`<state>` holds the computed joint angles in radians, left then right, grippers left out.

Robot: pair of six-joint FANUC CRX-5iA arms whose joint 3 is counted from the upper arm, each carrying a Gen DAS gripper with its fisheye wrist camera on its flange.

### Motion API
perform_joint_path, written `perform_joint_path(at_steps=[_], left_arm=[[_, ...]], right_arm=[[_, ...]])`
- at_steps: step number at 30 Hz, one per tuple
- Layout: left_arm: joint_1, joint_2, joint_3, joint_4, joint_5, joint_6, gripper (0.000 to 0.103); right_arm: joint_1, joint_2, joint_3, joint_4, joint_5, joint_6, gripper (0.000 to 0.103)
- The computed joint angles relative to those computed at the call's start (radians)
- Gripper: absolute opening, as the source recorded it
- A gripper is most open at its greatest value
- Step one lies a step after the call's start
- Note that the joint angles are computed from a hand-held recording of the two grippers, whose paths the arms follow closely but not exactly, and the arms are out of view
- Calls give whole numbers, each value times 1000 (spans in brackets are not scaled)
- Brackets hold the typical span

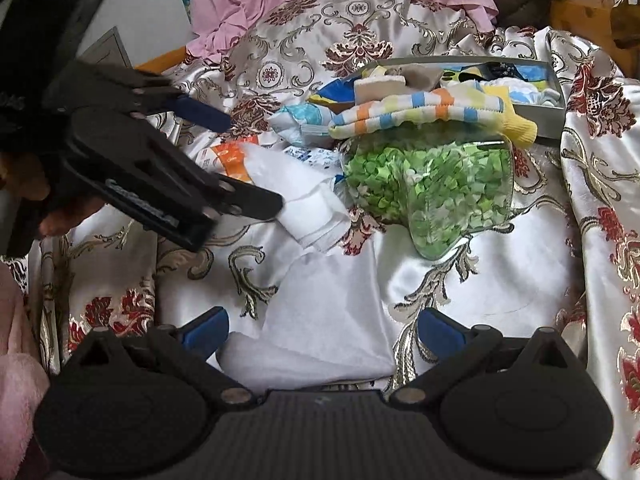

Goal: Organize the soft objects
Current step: 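Grip a white tissue with the left tool while the right tool approaches the white cloth, then close the right tool on the white cloth while the left tool holds the tissue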

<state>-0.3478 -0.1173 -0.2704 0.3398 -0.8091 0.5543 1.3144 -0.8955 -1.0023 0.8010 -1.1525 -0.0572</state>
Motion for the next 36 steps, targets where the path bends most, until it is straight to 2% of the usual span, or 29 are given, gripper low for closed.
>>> perform_joint_path(at_steps=[6, 9, 13, 15, 19, 21, 22, 25, 27, 28, 31, 36], left_arm=[[-61, 71, 77, -132, -49, 20, 101], [-86, 104, 119, -203, -67, 41, 96], [-94, 148, 169, -242, -118, 75, 88], [-96, 149, 166, -251, -108, 67, 87], [-98, 156, 169, -267, -91, 79, 76], [-99, 153, 164, -271, -77, 93, 63], [-101, 151, 161, -275, -71, 94, 53], [-104, 140, 144, -279, -58, 76, 42], [-105, 132, 132, -276, -55, 63, 32], [-105, 133, 134, -278, -65, 68, 24], [-101, 126, 125, -275, -76, 94, 22], [-74, 96, 91, -206, -98, 86, 19]], right_arm=[[-7, 24, 5, -3, -24, -20, 103], [-18, 33, 8, -20, -22, -15, 103], [-52, 49, 10, -51, 27, 11, 103], [-51, 54, 7, -50, 31, 10, 102], [-58, 60, 3, -47, 52, 4, 102], [-58, 56, 1, -47, 60, 4, 100], [-58, 53, 1, -49, 64, 7, 99], [-58, 56, 3, -51, 59, 10, 95], [-61, 63, 4, -48, 56, 11, 93], [-58, 66, 4, -45, 51, 7, 91], [-53, 72, 6, -43, 38, 3, 87], [-37, 88, 17, -46, 15, 11, 82]])
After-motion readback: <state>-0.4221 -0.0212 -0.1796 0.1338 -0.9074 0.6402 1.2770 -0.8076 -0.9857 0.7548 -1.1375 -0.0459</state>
